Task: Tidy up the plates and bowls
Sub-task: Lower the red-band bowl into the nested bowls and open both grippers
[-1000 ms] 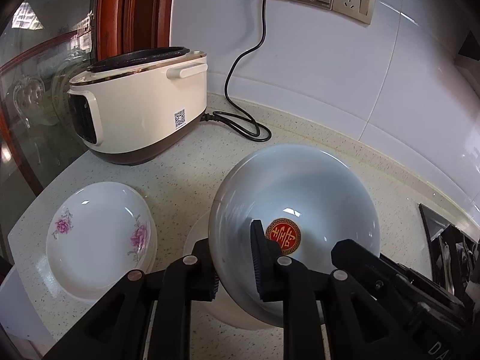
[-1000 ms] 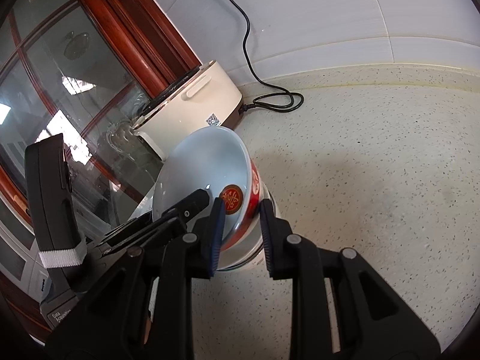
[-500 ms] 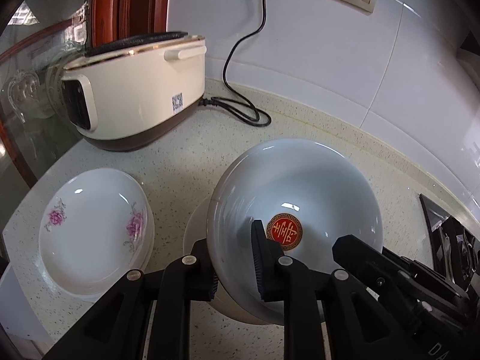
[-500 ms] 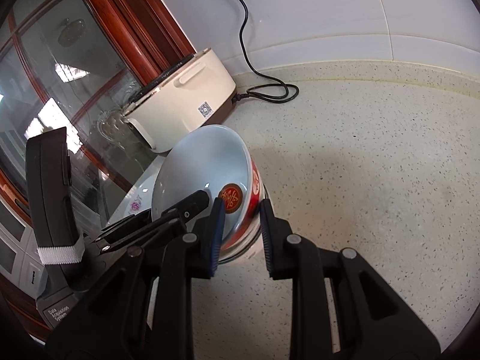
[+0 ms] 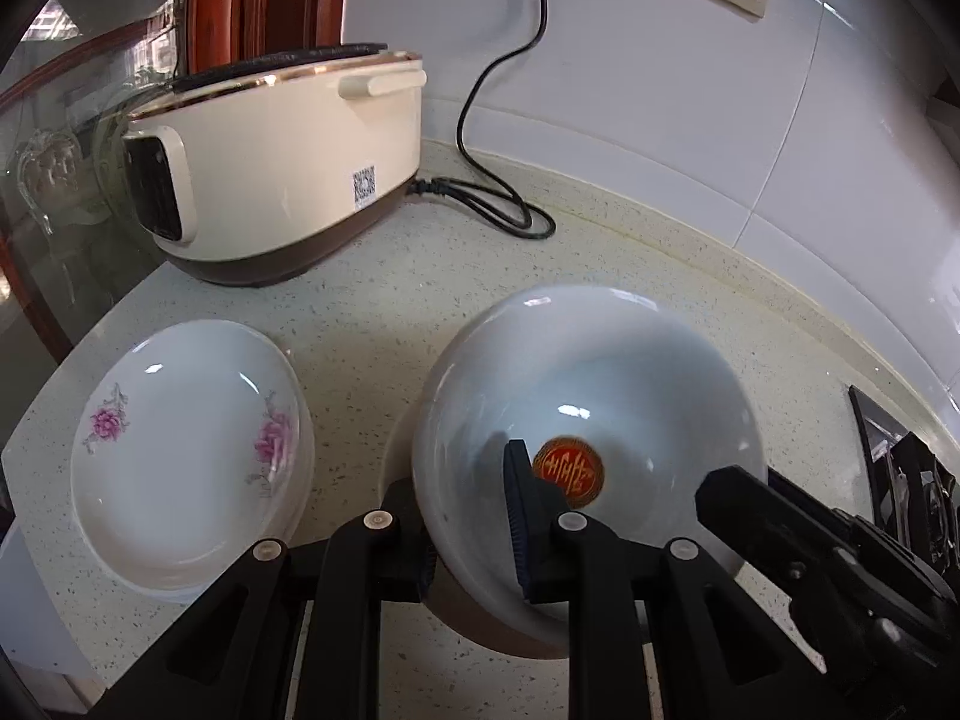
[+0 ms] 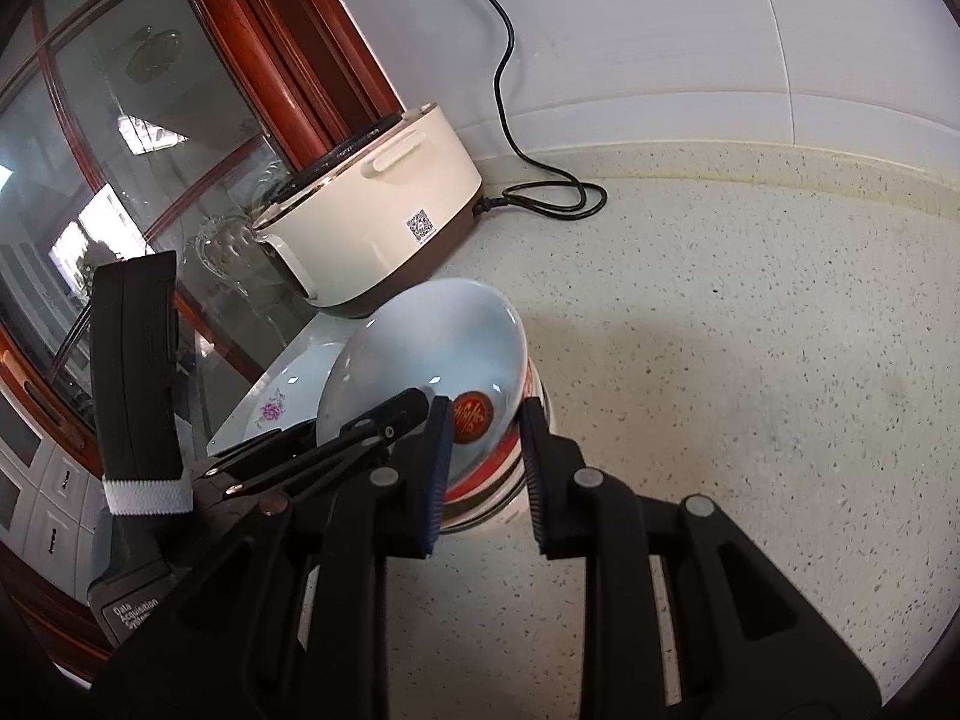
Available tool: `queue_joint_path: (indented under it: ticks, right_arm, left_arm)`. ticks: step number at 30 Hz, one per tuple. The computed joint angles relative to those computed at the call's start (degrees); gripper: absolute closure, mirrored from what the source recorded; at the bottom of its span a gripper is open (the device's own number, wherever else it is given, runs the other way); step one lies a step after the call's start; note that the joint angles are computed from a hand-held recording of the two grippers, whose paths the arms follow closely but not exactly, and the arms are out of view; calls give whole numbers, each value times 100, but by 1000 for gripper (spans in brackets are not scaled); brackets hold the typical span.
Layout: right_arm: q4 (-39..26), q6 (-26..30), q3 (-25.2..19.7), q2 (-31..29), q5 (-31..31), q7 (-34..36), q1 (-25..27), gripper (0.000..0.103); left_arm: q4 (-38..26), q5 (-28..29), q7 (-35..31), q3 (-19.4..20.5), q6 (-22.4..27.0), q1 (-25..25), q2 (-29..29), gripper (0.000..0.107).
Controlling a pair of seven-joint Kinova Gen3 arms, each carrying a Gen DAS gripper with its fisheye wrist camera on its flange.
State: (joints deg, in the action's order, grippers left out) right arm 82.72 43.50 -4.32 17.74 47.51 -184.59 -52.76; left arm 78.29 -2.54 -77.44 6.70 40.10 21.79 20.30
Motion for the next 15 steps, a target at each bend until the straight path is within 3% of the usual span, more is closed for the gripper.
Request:
queue_joint_path:
  ticks: [15]
  right_arm:
    - [14, -26, -3, -19, -41, -34, 17, 76]
  left_arm:
    - [-26, -129, 127, -32, 46, 78, -4, 82]
